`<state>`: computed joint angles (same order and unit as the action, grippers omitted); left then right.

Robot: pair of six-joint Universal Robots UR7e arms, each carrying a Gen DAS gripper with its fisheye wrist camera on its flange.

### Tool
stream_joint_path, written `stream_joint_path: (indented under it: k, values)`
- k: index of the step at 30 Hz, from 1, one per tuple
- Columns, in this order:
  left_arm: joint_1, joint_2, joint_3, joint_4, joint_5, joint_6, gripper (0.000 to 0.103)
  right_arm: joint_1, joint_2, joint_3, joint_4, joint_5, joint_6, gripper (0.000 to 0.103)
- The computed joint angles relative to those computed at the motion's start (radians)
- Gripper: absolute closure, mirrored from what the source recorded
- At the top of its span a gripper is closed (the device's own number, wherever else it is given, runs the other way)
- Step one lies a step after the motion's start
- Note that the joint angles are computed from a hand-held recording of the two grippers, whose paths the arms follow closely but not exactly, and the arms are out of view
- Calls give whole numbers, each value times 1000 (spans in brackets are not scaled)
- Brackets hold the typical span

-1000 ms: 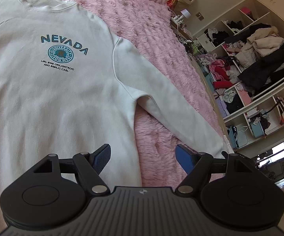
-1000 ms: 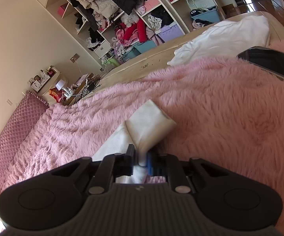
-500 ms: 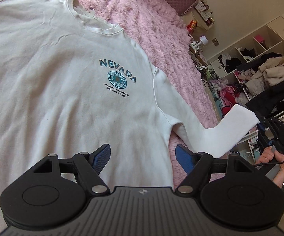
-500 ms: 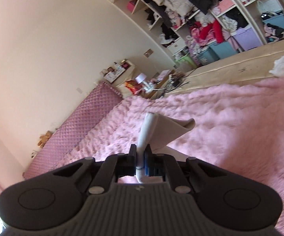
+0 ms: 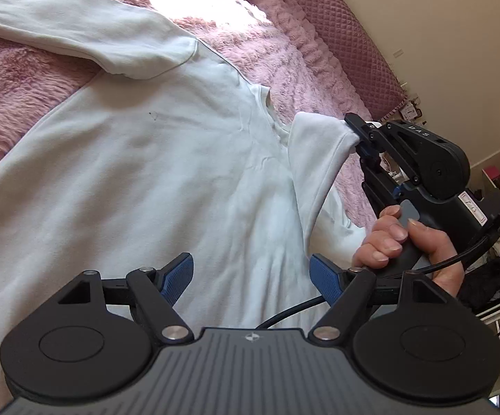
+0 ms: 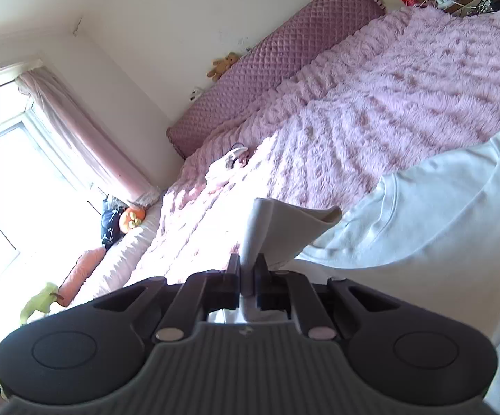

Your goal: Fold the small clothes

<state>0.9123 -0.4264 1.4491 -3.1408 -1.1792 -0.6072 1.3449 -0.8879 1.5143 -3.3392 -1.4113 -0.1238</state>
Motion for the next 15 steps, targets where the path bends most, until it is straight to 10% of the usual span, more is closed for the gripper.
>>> stream_joint_path:
  k: [2,5,11,15]
  values:
    - [10,-13,21,-20,32,-10,15,5,53,-9,30,-27,-61,93]
    - [28,-18,27,-27,60,-29,15,-6,78,-35,168,-27,-85,51]
    - [86,47,-80,-13,-22,-41,15,-63,-62,104,75,24,-99,43]
    - [110,117,-191,-16,-71,-15,15,-79,-150,179,-112,-193,-350,42]
